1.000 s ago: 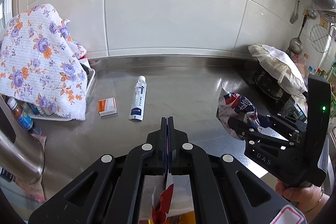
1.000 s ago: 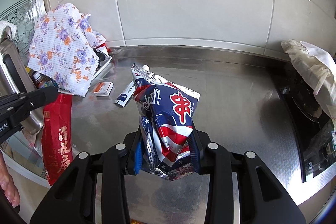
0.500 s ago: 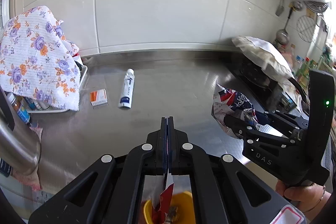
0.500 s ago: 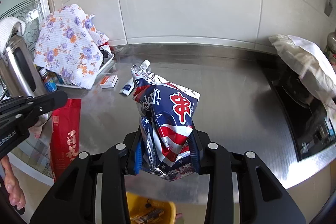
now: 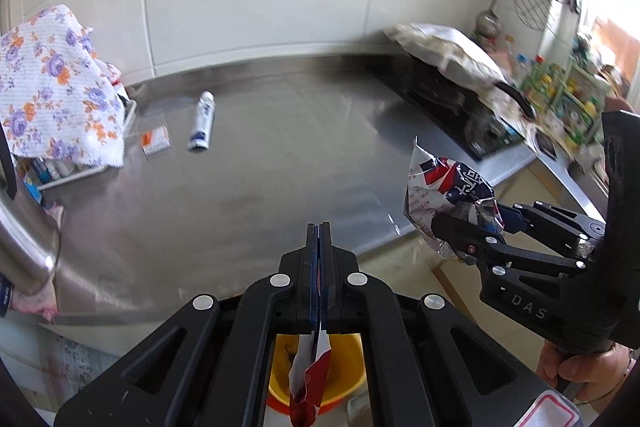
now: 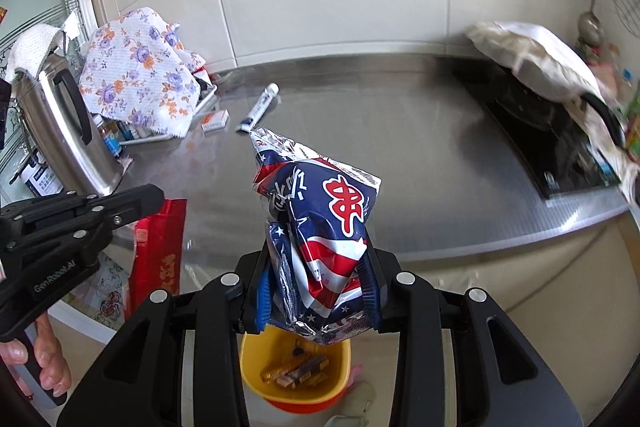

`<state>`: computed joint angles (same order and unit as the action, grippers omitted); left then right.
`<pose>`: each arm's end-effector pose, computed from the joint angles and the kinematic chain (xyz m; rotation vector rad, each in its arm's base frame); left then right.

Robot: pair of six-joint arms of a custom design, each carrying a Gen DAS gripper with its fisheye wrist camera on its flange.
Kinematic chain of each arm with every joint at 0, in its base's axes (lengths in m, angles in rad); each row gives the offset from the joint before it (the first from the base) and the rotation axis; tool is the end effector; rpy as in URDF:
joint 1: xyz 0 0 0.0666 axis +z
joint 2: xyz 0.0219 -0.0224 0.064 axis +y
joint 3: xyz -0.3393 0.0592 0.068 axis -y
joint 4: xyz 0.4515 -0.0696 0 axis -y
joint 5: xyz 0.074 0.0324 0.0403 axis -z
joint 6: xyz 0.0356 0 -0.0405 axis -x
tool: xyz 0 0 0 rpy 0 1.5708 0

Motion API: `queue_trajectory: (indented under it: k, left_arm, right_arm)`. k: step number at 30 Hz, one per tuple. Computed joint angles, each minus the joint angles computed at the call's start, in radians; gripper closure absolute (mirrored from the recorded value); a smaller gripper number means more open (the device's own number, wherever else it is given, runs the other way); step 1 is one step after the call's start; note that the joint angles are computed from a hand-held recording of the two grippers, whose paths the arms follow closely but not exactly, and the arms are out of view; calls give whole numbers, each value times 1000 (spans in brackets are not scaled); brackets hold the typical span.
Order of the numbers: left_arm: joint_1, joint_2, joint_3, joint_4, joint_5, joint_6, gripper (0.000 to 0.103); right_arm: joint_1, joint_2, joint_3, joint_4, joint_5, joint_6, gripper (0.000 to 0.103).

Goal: Collect trash
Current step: 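Carry the red pack and foil bag down over the yellow bin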

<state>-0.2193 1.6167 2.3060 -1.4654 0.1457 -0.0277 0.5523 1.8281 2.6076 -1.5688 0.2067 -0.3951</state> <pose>0.5177 -0.1211 0.6769 0.3610 2.3241 -0.2651 0.4907 0.2934 0.6814 -0.0843 2.3484 0.2245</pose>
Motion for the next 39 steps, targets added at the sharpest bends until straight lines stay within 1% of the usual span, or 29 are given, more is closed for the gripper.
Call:
queue_trajectory:
  k: [2,3,6,12,18,24,28,33,39]
  left_arm:
    - [-9,-39,-67,10,6,-13,101]
    - [-14,-53,-92,11,6,-21,101]
    - [-26,-87,-165,6,7,-41,101]
    - [-38,-117,-257,8,22,-24,101]
    - [-39,-123,-328,31,32,8,101]
    - [-30,-143,-426,68,28,30,101]
    - [-17,-173,-521,95,39,36,101]
    - [-12,-187,-634,131,38,47,101]
    - [-9,-153,-696,175,41,61,101]
  right_arm:
    - [11,-94,-149,42,-1,-29,65]
    - [19,-127,-203,47,5,-41,65]
    - [32,-185,-304,44,12,-60,65]
    - [38,-252,-428,38,4,-84,65]
    - [29,-271,-505,45,-50,-50,65]
    - [23,-291,-608,80,-120,-11,65]
    - [19,-314,-710,119,-170,-1,65]
    - [12,-314,-805,167,-216,16,65]
    - [-7,-283,-872,216,-259,20,65]
